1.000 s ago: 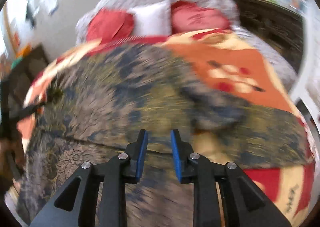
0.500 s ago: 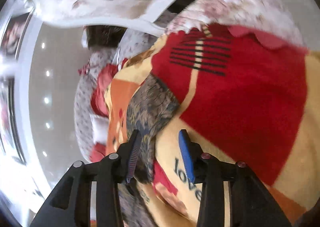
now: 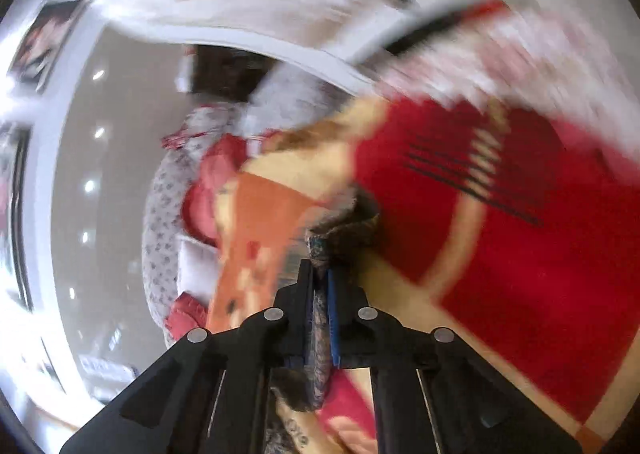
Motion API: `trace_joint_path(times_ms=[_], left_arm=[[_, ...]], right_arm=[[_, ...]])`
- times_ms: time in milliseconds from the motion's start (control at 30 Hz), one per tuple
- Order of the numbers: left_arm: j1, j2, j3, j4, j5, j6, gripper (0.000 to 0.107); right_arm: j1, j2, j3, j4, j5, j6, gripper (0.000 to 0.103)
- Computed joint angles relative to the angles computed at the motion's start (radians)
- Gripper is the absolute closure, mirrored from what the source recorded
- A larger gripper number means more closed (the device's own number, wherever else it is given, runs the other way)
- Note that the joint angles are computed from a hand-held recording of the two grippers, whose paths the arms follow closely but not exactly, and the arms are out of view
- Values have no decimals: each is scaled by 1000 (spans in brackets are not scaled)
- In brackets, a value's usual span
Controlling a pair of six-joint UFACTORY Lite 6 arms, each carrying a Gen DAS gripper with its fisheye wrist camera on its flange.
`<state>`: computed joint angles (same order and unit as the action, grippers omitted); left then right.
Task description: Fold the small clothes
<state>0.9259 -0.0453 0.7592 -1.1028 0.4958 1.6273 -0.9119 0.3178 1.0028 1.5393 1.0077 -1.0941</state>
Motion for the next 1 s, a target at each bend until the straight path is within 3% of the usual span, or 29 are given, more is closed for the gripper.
trace_joint_path(times_ms=[133,267,433,567,633,767,900,1000], left_arm=[[13,8,10,-1,23,-1,13],[29,20,21,-7,47,5,14],[70,26,38,-7,103,6,14],[192,25,120,55,276,-53,14],[256,21,154,55,340,-49,14],[362,-12,140,36,353,32,14],[435,3,96,82,344,68,14],[459,55,75,115,328,78,14]], right_arm=[[30,-273,76,-42,-6,68,89],[121,-434,239,-88,-31,166,89],[569,-493,354,-267,-274,279,89],[987,-404,381,-343,-403,340,89],[1197,-365,362,-318,-561,349,89],[1533,-101,489,-228,-716,297,89],[1735,226,756,-579,-752,654,89],[1775,411,964,-830,-686,926,89]])
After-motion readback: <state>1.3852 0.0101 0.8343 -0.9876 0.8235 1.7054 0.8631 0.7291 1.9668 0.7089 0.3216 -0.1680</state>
